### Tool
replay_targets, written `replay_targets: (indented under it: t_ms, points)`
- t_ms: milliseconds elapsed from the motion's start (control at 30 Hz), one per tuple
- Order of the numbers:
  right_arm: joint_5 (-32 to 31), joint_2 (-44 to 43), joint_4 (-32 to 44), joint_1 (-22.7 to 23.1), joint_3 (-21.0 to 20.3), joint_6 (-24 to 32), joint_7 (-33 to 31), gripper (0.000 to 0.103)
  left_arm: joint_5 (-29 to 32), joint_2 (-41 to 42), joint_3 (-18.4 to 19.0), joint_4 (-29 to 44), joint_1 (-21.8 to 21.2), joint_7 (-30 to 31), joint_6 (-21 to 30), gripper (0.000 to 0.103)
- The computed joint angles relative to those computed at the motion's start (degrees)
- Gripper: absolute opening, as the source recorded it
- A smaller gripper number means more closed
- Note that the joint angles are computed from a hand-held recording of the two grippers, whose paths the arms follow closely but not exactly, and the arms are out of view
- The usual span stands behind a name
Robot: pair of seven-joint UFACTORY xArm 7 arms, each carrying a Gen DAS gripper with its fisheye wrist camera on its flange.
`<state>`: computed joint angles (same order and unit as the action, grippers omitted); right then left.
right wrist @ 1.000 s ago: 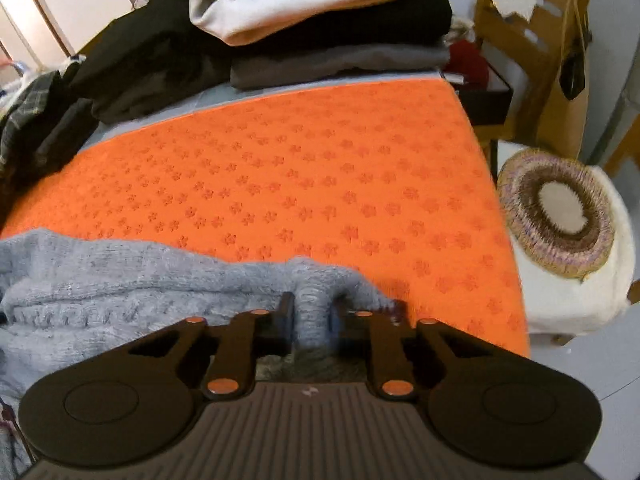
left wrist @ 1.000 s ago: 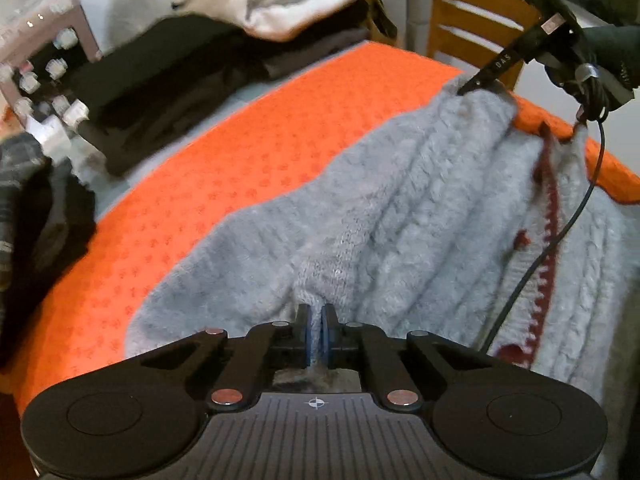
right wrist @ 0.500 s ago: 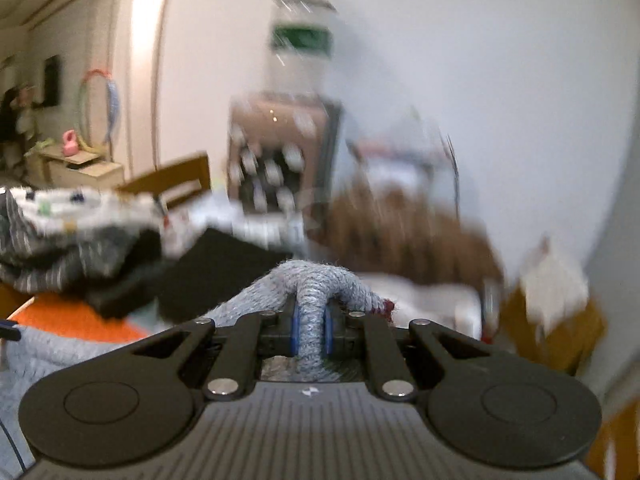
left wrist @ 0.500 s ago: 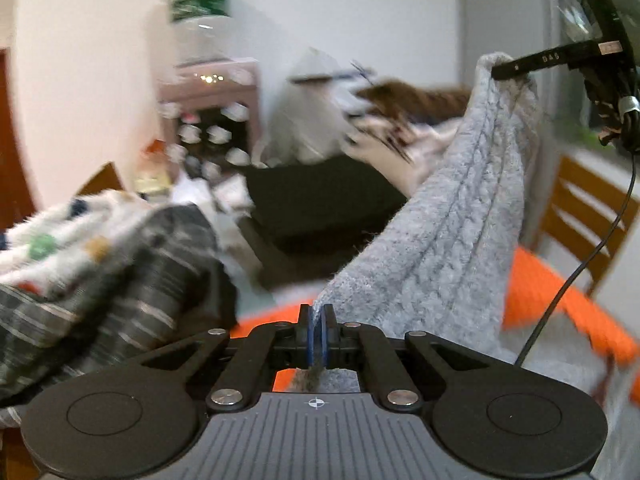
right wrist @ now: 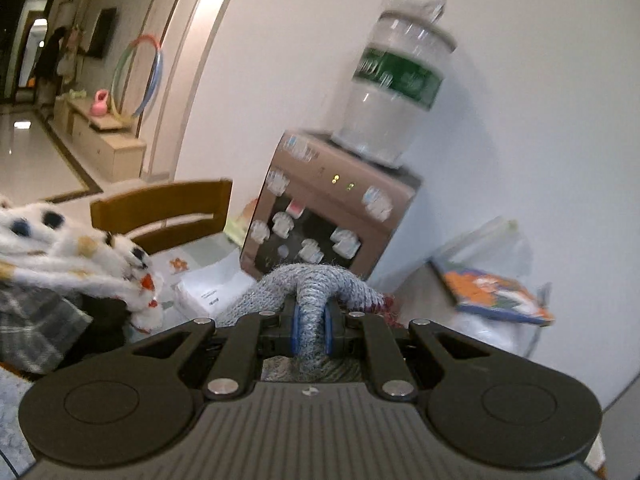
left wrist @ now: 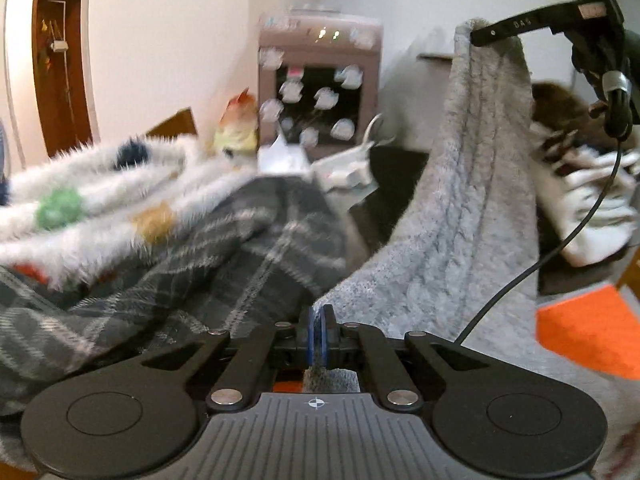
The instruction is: Fold clothes
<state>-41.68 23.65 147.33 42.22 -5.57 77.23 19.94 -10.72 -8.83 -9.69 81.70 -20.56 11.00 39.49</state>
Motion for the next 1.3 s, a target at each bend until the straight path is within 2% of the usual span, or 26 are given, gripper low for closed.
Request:
replay_targets:
  t_ms: [133, 233, 300, 367, 400, 433, 500, 600, 800, 1000, 1167, 1233, 1300]
  points:
    - [2.3, -0.6, -7.7, -3.4, 1.5, -4.3, 2.7, 0.019, 2.2, 4.6, -0.7, 2.1, -0.1, -0.2, 0.1, 0.006]
    - [2.6, -0.4, -10.2, -4.2, 2.3, -4.8, 3.9, 0.038, 3.1, 6.9, -0.9, 3.2, -0.4, 1.0, 0.8, 0.007]
    - [1.9, -2.1, -12.9, -4.0, 2.9, -5.7, 4.5, 0.057, 0.7, 7.2, -0.7, 3.2, -0.5, 2.5, 0.8, 0.013]
    - [0.9, -4.2, -14.8, -3.8, 3.8, -6.0, 4.9, 0.064, -0.8, 7.5, -0.6, 4.2, -0.4, 2.6, 1.6, 0.015]
    - [0.6, -5.0, -14.8, -3.7, 4.3, -5.7, 5.0, 0.067, -1.8, 7.3, -0.5, 4.5, -0.3, 2.8, 2.2, 0.022]
    - [0.3, -5.8, -14.8, -3.6, 4.8, -5.4, 5.1, 0.069, -2.8, 6.9, -0.4, 4.8, -0.2, 3.0, 2.8, 0.027]
    - [-0.2, -8.6, -15.7, -3.1, 6.2, -5.0, 5.9, 0.070, -4.8, 4.7, -0.2, 3.4, -0.1, 4.5, 2.5, 0.045]
    - [-0.1, -12.0, -15.7, -2.8, 8.7, -3.5, 7.3, 0.072, -7.6, 2.3, 0.5, 2.9, -0.3, 6.6, 3.0, 0.051]
    - [2.0, -23.0, -23.3, -3.2, 15.3, 0.8, 14.2, 0.072, -11.3, -5.9, 2.3, 0.8, -0.3, 5.9, 8.9, 0.054]
    - [3.7, -33.8, -33.4, -4.3, 22.5, 8.1, 20.5, 0.072, -11.1, -13.6, 3.5, -1.2, 0.0, 3.6, 15.7, 0.055]
    - [8.2, -43.7, -43.7, -5.9, 26.8, 11.9, 28.1, 0.072, -11.3, -20.3, 4.3, -4.7, -0.1, 1.2, 19.2, 0.057]
    - [11.1, -48.8, -49.5, -6.4, 28.0, 12.0, 33.1, 0.069, -10.9, -23.1, 4.3, -7.0, -0.1, 0.8, 19.8, 0.057]
    - [14.2, -53.5, -55.2, -7.0, 29.0, 11.8, 38.1, 0.062, -10.2, -25.8, 4.1, -9.4, -0.1, 0.4, 20.4, 0.057]
